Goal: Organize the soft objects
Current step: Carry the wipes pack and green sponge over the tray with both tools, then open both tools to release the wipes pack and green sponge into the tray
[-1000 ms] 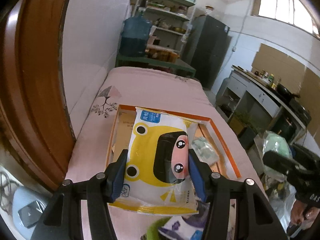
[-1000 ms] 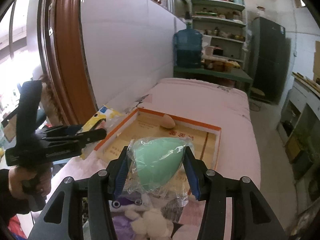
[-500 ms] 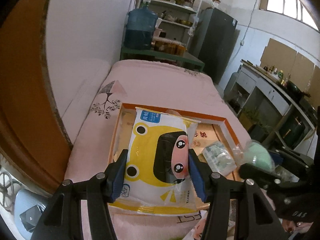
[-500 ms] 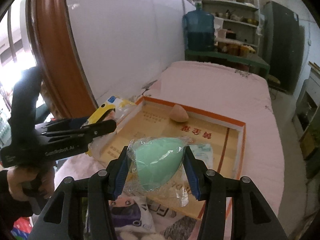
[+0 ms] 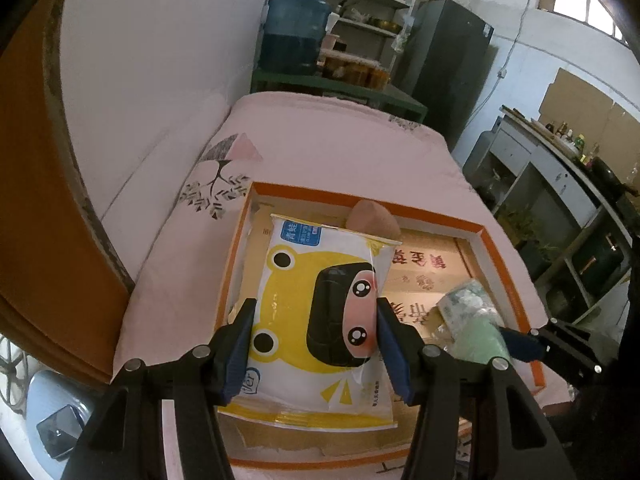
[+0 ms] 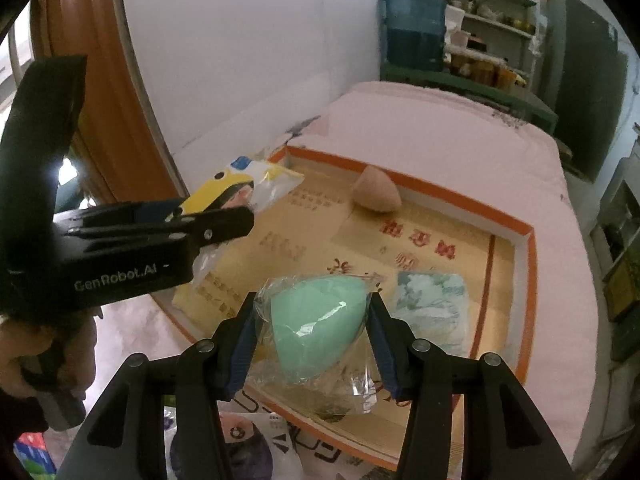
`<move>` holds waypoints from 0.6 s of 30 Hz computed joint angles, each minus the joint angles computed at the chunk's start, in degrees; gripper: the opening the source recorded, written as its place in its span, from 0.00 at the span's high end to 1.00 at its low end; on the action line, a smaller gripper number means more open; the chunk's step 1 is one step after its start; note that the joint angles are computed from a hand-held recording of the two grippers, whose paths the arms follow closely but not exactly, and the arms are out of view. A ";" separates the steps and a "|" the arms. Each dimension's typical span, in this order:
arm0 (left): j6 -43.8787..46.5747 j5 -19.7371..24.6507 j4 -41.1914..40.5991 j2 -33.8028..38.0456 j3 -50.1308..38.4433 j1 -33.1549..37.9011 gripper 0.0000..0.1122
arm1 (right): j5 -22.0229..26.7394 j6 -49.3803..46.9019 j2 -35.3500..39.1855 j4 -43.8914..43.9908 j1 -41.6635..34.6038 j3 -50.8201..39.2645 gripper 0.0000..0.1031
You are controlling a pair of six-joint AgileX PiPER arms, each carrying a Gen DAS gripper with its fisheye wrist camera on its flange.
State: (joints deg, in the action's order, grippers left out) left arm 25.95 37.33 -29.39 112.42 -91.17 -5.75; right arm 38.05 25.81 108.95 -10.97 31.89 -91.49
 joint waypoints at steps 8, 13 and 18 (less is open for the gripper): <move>-1.29 0.90 1.72 3.29 -2.54 -0.14 0.49 | 1.08 -3.30 4.21 3.65 -1.35 -2.51 0.48; -1.34 1.36 1.84 4.51 -3.28 -0.05 0.49 | 1.03 -3.32 5.46 4.01 -1.55 -2.94 0.48; -1.56 2.01 2.40 5.79 -4.50 -0.24 0.49 | 1.06 -3.66 6.06 4.43 -1.68 -3.37 0.48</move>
